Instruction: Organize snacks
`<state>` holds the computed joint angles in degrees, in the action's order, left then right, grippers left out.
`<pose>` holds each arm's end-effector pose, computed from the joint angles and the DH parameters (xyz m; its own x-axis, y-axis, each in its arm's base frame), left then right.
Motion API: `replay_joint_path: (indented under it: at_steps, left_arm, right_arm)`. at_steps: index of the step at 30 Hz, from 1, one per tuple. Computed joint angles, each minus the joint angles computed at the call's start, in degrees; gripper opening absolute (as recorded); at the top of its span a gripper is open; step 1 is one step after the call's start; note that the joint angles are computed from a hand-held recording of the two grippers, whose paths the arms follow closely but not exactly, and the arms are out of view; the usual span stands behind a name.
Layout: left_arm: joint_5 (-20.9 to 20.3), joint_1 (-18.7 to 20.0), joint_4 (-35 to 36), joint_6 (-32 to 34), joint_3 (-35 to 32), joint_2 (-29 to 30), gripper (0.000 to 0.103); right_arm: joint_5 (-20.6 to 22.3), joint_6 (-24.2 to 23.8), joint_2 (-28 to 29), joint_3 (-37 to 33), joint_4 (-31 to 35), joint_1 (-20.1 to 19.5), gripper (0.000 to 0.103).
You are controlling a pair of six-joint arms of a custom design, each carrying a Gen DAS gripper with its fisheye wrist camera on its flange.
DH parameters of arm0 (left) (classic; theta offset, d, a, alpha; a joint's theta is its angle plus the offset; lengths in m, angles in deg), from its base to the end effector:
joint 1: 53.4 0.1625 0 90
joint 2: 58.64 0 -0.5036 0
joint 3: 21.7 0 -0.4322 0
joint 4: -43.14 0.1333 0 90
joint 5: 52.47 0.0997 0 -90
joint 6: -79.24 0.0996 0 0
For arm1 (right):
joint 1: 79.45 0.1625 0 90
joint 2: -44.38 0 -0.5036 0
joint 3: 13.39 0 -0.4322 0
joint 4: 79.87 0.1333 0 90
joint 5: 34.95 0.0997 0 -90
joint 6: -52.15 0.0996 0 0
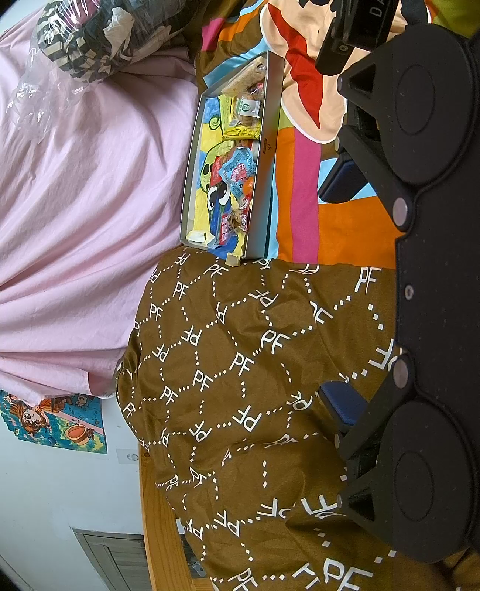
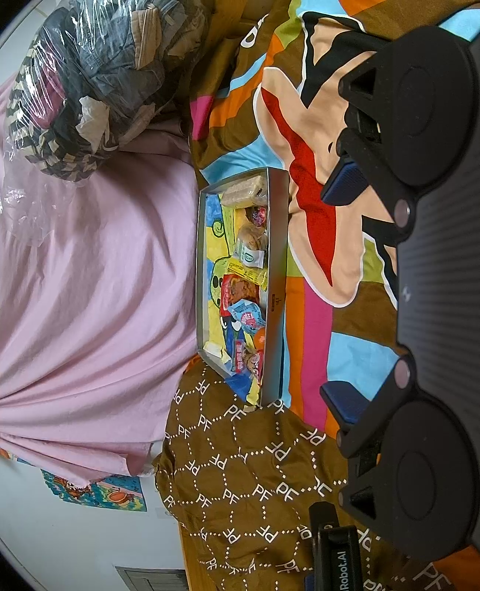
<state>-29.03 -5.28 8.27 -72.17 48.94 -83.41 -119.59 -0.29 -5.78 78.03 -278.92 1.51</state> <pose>-0.3521 -0.7293 -0.0421 -0.7270 -0.2876 -0.6235 0.5413 0.3186 -0.7782 0.0187 -0.7898 0.3190 -0.6548 -0.2526 0.7124 -0.7540 0.2839 -0.5924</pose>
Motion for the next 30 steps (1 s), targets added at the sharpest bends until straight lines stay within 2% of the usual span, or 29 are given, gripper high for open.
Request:
replay_joint_path:
  at_steps: [21, 24, 27, 30]
  left_arm:
    - [-0.06, -0.03, 0.04, -0.01, -0.06, 0.01, 0.102]
    - [-1.00, -0.09, 4.61, -3.25, -1.81, 0.62, 0.102]
    - [-2.51, -0.17, 3.97, -2.01, -2.26, 1.09, 0.102]
    - [-2.25, -0.15, 5.02, -2.76, -2.35, 1.16, 0.102]
  right_arm:
    - [-0.03, -0.10, 0.00, 0.10, 0.11, -0.07, 0.103]
    - [-0.04, -0.10, 0.00, 0.01, 0.20, -0.04, 0.103]
    - [-0.12, -0.07, 0.00, 0.02, 0.19, -0.02, 0.103]
    - [-0.20, -0.07, -0.02, 0.12, 0.14, 0.01, 0.103]
